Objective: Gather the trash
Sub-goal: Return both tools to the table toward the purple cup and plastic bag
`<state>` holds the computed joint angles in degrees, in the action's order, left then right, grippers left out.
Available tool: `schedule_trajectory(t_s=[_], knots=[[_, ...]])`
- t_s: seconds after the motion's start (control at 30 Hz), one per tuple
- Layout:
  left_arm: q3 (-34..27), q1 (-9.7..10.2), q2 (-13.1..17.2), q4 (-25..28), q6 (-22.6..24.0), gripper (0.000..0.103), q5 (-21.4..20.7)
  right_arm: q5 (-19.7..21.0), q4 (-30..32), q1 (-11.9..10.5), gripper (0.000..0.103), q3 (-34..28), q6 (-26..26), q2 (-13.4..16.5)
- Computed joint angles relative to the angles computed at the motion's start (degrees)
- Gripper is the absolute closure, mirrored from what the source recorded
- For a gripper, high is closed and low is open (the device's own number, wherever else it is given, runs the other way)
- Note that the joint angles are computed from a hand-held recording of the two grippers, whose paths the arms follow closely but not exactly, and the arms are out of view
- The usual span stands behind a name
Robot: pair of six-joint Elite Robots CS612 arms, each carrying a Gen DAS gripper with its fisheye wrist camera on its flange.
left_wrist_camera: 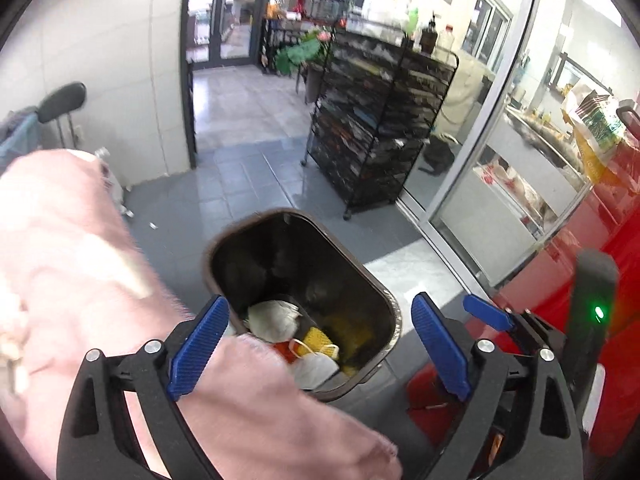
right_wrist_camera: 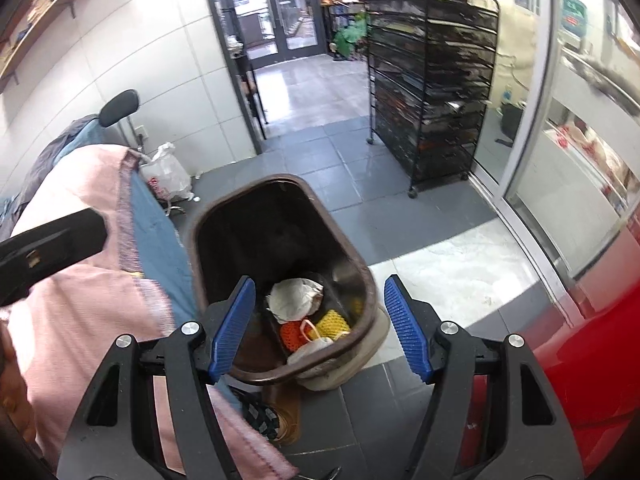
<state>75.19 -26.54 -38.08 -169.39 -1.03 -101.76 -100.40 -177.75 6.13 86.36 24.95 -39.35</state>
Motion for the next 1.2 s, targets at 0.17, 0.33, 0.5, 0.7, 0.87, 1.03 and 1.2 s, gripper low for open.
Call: schedule_trajectory(t_s=[0.17,0.33,0.5,0.7,0.87,1.03,1.2], knots=[[5.6,0.35,-2.7,-7.7,0.4,0.01,7.0,1.3,-1.9,1.2,0.026,-1.6,-3.3,0.4],[10.4,0.53,-4.4,-16.6,-3.1,0.01,20.7,4.7,-2.5,2.4,0.026,-3.5,-6.9,0.6],[14.7,1.3,-6.0,-23.8,-7.0,0.01,30.0,8.3,-2.1,3.8,0.025,-5.9,-10.9,1.3],[18.2,2.74,-8.0,-23.8,-14.5,0.01,37.1,11.6,-0.7,5.3,0.025,-8.5,-14.8,2.2],[21.3,4.24,-9.4,-25.2,-20.5,0.01,41.9,13.2,-0.6,6.4,0.025,-9.4,-16.8,2.4],[23.2,6.17,-10.2,-22.6,-24.3,0.01,42.5,15.0,0.2,7.1,0.025,-10.8,-18.4,2.7],[24.2,9.0,-10.5,-21.1,-27.7,0.011,34.7,16.2,0.2,8.0,0.024,-11.0,-20.2,2.6]])
